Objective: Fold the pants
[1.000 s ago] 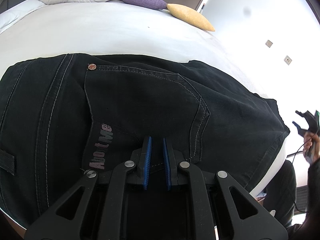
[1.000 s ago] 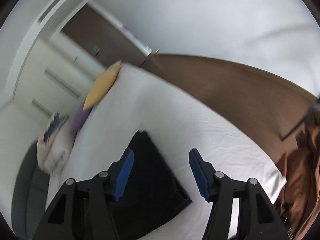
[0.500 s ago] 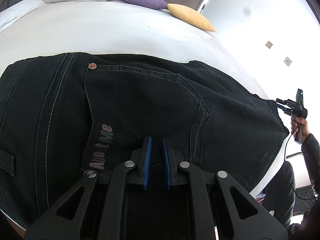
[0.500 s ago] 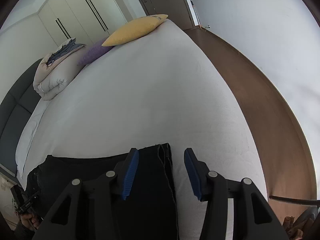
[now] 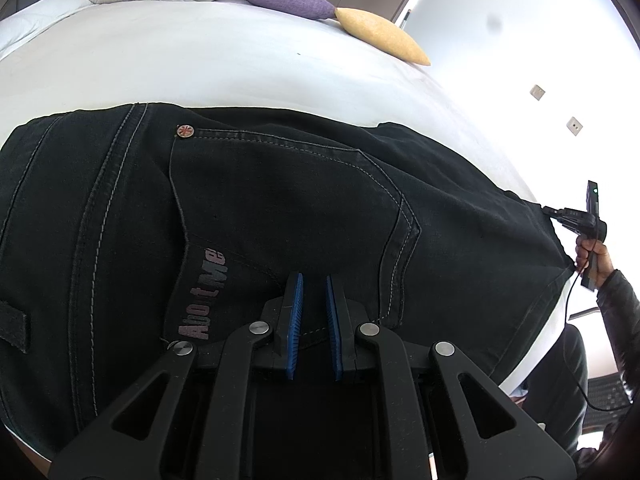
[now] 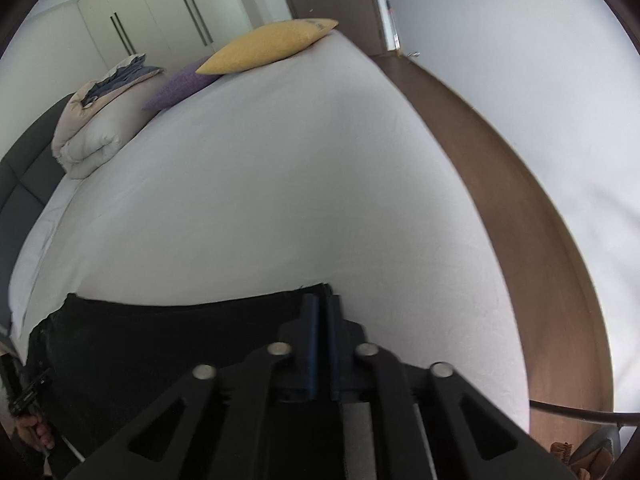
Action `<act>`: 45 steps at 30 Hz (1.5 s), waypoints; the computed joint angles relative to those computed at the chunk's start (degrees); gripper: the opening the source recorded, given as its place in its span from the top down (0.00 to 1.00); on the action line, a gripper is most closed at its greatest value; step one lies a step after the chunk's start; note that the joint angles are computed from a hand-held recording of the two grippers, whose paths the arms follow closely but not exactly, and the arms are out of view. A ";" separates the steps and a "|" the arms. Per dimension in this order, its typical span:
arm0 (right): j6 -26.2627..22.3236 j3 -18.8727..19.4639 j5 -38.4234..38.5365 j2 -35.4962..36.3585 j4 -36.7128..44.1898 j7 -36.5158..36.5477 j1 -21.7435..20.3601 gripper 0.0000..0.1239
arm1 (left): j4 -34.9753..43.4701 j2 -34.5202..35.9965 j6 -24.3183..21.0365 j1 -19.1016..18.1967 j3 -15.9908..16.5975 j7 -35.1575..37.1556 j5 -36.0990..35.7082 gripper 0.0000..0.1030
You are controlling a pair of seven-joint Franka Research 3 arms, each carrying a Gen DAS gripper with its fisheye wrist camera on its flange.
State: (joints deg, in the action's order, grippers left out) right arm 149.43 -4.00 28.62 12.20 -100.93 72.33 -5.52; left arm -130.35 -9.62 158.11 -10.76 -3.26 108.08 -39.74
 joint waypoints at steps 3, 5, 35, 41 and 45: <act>3.15 -0.89 -3.51 -0.57 -1.81 3.71 1.38 0.99 | 0.00 0.00 0.00 0.02 -0.02 0.00 0.02 0.89; 4.71 -1.48 -5.93 -0.45 -2.48 7.08 2.08 0.99 | -0.04 -0.04 0.01 0.05 -0.02 0.01 0.09 0.89; -2.60 2.74 19.75 -16.43 -21.90 -5.34 13.01 0.92 | -2.49 -2.92 0.19 -0.02 -0.17 -5.86 8.46 0.89; 5.69 1.09 16.31 -24.67 -30.50 5.15 11.65 0.67 | -5.16 -5.98 0.32 -2.42 2.55 -5.18 4.89 0.89; -0.34 -3.69 40.66 -27.45 -30.26 -11.08 19.43 0.50 | -5.33 -6.13 0.20 -2.51 2.74 -5.62 5.12 0.89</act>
State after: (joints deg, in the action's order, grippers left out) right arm 149.10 -7.69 69.28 -15.26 -131.18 61.25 13.92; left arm -135.68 -15.75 158.31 -13.27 -0.53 102.46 -34.63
